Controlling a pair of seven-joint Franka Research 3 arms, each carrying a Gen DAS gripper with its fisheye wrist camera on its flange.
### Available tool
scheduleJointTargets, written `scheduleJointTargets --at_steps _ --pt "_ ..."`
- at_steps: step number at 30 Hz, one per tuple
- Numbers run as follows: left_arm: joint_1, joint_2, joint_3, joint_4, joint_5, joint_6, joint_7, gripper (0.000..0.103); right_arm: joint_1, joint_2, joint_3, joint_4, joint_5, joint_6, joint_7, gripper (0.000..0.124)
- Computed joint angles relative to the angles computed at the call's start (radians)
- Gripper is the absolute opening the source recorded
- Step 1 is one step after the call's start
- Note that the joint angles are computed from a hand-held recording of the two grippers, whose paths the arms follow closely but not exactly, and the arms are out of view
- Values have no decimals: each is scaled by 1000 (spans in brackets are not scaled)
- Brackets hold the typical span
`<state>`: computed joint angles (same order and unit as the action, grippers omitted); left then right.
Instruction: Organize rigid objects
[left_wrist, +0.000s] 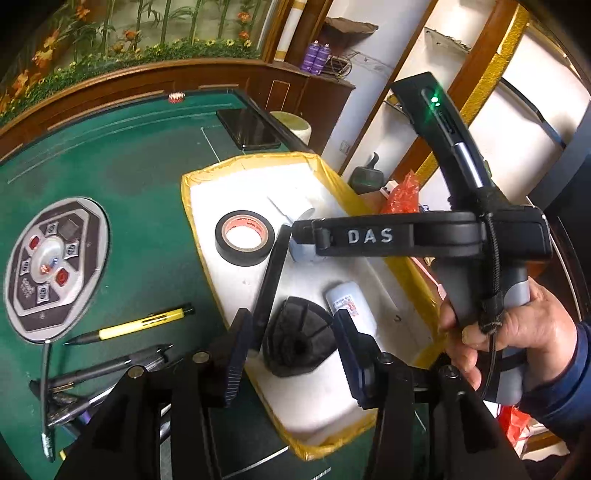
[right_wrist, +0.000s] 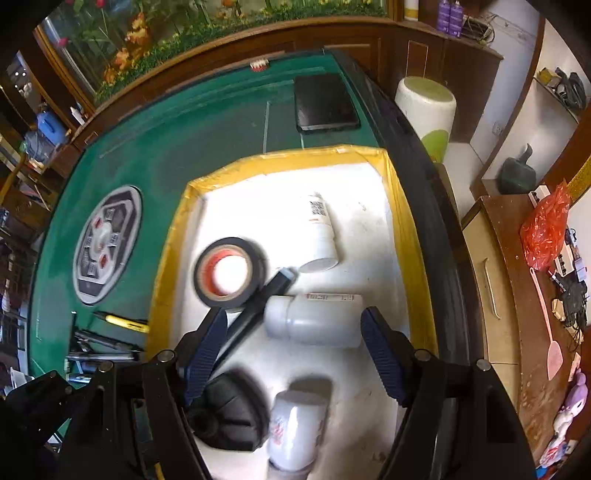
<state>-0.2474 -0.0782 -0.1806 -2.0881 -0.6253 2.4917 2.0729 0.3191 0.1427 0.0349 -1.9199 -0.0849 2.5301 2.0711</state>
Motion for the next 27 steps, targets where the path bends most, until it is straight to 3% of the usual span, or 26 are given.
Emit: scheduleJointTargets --at_steps 6,14,20,27 --pt "5 -90 41 -75 -47 3 38 56 14 -75 20 -54 -17 47 48 74" --pt "25 -195 119 -185 -39 -25 73 56 30 -137 65 -119 84 123 41 74" --pt "114 -210 199 -234 7 -20 52 56 62 -153 96 -148 138 141 16 74" --pt "199 -139 209 -211 92 -33 41 56 95 -153 114 -168 157 132 27 74"
